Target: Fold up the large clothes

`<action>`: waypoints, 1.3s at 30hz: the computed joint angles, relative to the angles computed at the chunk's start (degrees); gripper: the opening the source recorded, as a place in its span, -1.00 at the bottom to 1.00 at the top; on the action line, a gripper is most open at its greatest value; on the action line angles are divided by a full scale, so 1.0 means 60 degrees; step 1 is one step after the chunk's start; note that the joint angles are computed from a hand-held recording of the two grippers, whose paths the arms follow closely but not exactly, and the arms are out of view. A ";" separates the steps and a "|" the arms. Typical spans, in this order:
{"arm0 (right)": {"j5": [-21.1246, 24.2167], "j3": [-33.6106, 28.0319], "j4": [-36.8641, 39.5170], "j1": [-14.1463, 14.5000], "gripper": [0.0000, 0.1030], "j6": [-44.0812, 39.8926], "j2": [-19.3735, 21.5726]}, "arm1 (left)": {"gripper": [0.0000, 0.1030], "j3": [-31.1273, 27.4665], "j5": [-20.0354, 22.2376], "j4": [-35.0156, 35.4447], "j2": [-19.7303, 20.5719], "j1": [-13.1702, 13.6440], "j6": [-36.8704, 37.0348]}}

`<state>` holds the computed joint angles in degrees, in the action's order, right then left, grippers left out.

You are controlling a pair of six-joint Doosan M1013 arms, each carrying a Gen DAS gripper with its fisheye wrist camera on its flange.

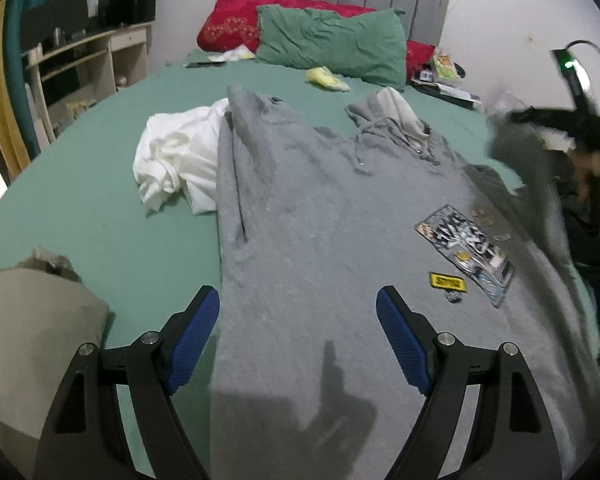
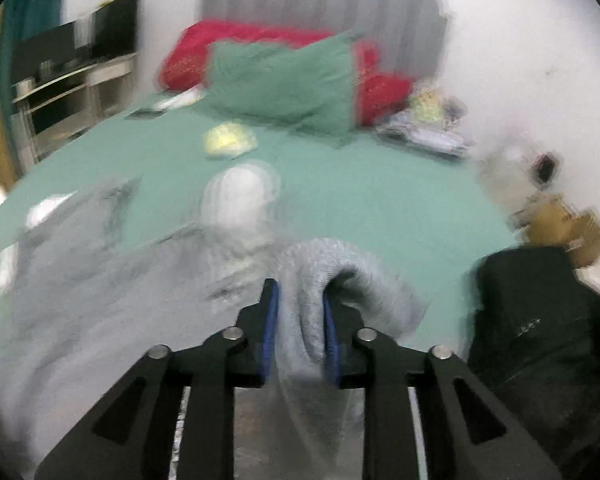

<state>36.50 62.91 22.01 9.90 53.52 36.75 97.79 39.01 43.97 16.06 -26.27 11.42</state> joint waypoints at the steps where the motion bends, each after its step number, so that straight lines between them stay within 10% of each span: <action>1: 0.0907 0.0136 0.0932 0.0048 -0.14 -0.0824 0.0013 | 0.63 0.0061 -0.0108 -0.0280 -0.0073 0.0036 0.0122; 3: 0.2716 0.0431 0.1834 0.0161 0.25 -0.2101 0.0069 | 0.63 0.0165 -0.0245 -0.0671 -0.0185 0.0107 0.0259; 6: 0.3080 0.1388 0.2240 0.0197 0.25 -0.3226 -0.0255 | 0.63 0.0315 -0.0350 -0.0620 -0.0363 0.0144 0.0069; 10: 0.1858 0.2005 0.3335 -0.0333 0.27 -0.3444 -0.0653 | 0.63 0.0444 -0.0263 -0.0152 -0.0518 0.0133 -0.0344; 13: 0.0536 0.1256 0.2656 -0.0783 0.29 -0.0827 -0.0181 | 0.63 0.0420 -0.0187 -0.0310 -0.0492 0.0226 -0.0332; 17: 0.1756 -0.0164 0.3002 -0.1223 0.29 0.1507 0.1008 | 0.63 0.0287 -0.0231 -0.0721 -0.0327 0.0331 0.0060; 24: 0.1800 -0.0721 0.4870 -0.1046 0.28 0.0753 0.1704 | 0.63 0.0006 -0.0265 -0.0987 -0.0076 0.0340 0.0559; 27: 0.2854 -0.1468 0.4683 -0.0747 -0.74 0.0784 0.2086 | 0.63 -0.0023 -0.0385 -0.1182 -0.0062 0.0365 0.0796; 37: 0.1096 0.1123 0.6204 0.0802 -0.74 -0.5989 -0.0473 | 0.63 0.0423 -0.0023 -0.0154 -0.0584 0.0306 -0.0237; 39: 0.1904 0.1440 0.6023 0.1005 -0.55 -0.6183 -0.0626 | 0.63 0.0587 -0.0031 -0.0141 -0.0739 0.0354 -0.0384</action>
